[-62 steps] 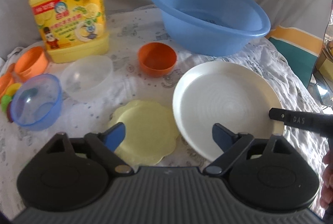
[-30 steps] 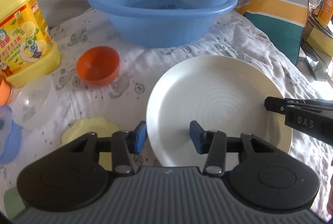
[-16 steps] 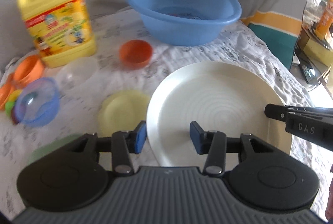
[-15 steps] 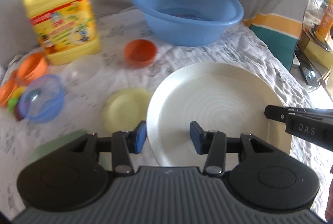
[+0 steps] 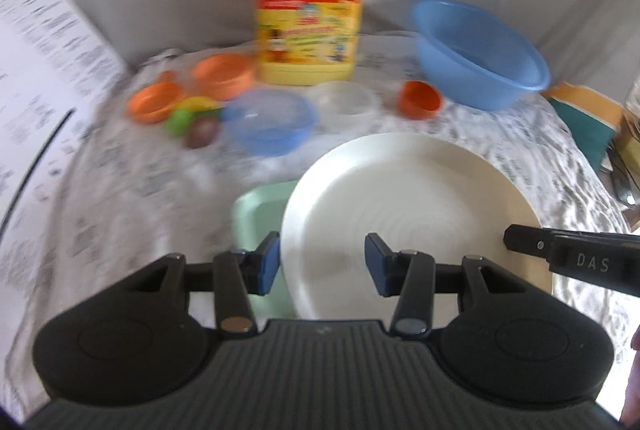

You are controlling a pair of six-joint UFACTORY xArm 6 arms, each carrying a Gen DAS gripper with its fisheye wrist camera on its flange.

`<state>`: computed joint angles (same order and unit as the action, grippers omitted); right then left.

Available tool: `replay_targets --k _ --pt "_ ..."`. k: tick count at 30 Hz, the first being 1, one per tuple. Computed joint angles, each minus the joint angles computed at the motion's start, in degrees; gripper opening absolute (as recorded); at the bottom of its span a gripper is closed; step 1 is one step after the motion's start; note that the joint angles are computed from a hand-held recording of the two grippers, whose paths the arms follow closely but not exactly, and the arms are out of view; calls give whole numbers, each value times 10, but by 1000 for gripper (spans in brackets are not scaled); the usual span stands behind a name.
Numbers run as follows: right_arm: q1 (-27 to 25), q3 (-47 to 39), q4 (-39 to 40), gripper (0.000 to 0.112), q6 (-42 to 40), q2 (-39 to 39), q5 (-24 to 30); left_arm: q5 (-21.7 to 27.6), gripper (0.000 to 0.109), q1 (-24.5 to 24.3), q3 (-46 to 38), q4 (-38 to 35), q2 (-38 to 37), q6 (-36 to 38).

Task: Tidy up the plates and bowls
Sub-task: 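Lift the white plate with the right gripper toward the instruction sheet, then lower the white plate onto the cloth and open the right gripper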

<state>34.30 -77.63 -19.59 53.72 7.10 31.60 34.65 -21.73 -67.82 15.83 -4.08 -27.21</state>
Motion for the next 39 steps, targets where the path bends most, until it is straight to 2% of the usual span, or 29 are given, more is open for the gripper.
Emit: replay_targets --k 10,20,29,39 --pt "89 -157 46 16 -73 106 61 -8 44 102 157 -4 -154 -5" --pt "155 -311 69 16 -130 224 131 -14 44 193 272 -35 -250 37" --pt "164 -394 75 17 -149 289 179 -61 44 222 311 -70 -248 85" --pt "161 -383 75 17 -157 303 186 -86 44 221 311 -85 -191 104"
